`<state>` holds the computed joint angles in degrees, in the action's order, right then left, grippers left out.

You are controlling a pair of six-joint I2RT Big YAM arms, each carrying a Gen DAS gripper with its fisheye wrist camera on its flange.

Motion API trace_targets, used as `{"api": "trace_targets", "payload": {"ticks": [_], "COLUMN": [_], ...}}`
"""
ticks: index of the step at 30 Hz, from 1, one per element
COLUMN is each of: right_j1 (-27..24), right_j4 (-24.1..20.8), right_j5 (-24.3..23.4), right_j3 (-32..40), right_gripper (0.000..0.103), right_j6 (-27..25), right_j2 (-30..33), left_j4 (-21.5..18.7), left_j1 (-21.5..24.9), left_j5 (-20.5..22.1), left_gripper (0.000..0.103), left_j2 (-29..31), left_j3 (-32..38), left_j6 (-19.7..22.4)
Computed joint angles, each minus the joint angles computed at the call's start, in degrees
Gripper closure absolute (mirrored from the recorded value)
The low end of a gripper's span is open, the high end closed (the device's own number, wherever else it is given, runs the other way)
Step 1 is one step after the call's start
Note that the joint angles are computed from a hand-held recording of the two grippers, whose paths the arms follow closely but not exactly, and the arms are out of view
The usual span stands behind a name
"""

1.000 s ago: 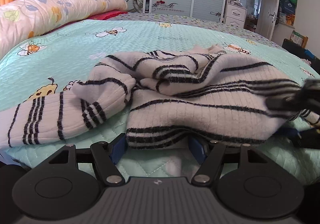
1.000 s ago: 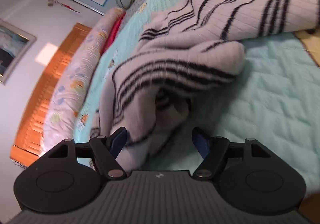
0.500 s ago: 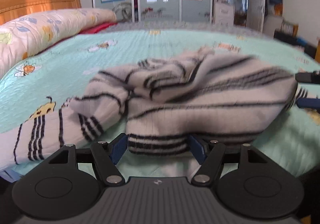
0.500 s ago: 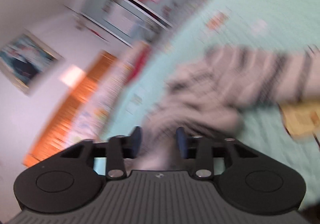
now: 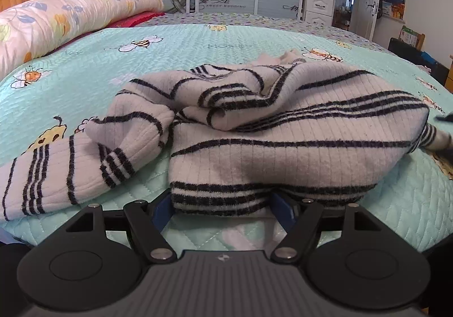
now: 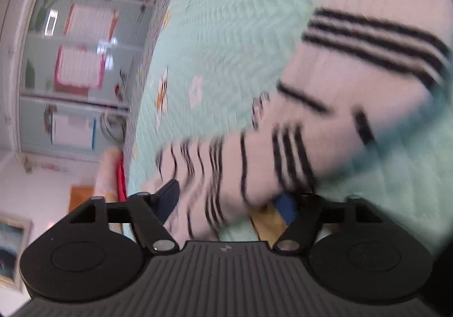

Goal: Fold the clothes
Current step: 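Grasp the striped sleeve with the right gripper while the left gripper grasps the body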

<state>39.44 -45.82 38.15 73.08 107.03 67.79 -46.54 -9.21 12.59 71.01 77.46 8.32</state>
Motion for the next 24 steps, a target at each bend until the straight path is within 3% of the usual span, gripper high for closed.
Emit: {"api": "trace_targets", "payload": {"ticks": [1,2,6,9,11,12,13,15,17,20,22,24], "right_j1": [-1.68,-3.68,-11.77,-18.64,-23.17,-24.21,-24.61,-21.77,-16.75,-7.6,-1.67,-0.53], "right_j4": [-0.88,-0.33,0.15,5.32,4.95,3.57,1.5,-0.64,0.93,11.8,12.75,10.94], "right_j5": [-0.45,-1.02,1.94,5.58,1.42,-1.0,-3.98,-7.92,-9.12,-10.96,-4.4,-7.18], "right_j3": [0.63,0.95,7.43,12.51,13.35,12.55,11.46,7.87,3.11,-4.36,-2.89,1.11], "right_gripper": [0.085,0.09,0.095,0.092,0.071,0.04,0.018,0.017,0.018,0.018,0.018,0.017], "right_j6": [-2.03,-5.16,-19.02,-31.21,-29.43,-25.5,-21.65,-19.82,-20.91,-17.65,-23.22,-29.05], "right_j2": [0.47,0.8,1.56,1.32,0.39,-0.33,-0.9,-1.43,-1.7,-1.01,1.85,4.78], "left_j4": [-0.25,-0.49,-1.58,-2.02,-1.52,-1.22,-0.93,-0.8,-0.92,-1.51,-1.56,-1.43], "left_j1": [0.02,0.04,0.43,0.34,-0.16,-0.38,-0.51,-0.67,-0.77,-0.79,-0.98,-1.34], "left_j5": [0.2,0.4,2.06,3.94,4.6,4.9,5.24,5.68,5.96,5.9,5.55,5.24], "left_gripper": [0.028,0.028,0.028,0.028,0.028,0.028,0.028,0.028,0.028,0.028,0.028,0.025], "left_j2": [-0.02,-0.05,-0.66,-0.97,-1.13,-1.09,-0.99,-0.64,-0.22,0.45,1.02,1.6], "left_j3": [0.17,0.34,0.2,-0.06,-0.4,-0.41,-0.36,-0.01,0.47,1.12,1.49,1.78], "left_j6": [0.04,0.08,0.48,0.85,0.37,-0.02,-0.45,-1.19,-1.73,-1.65,-1.1,-0.57]}}
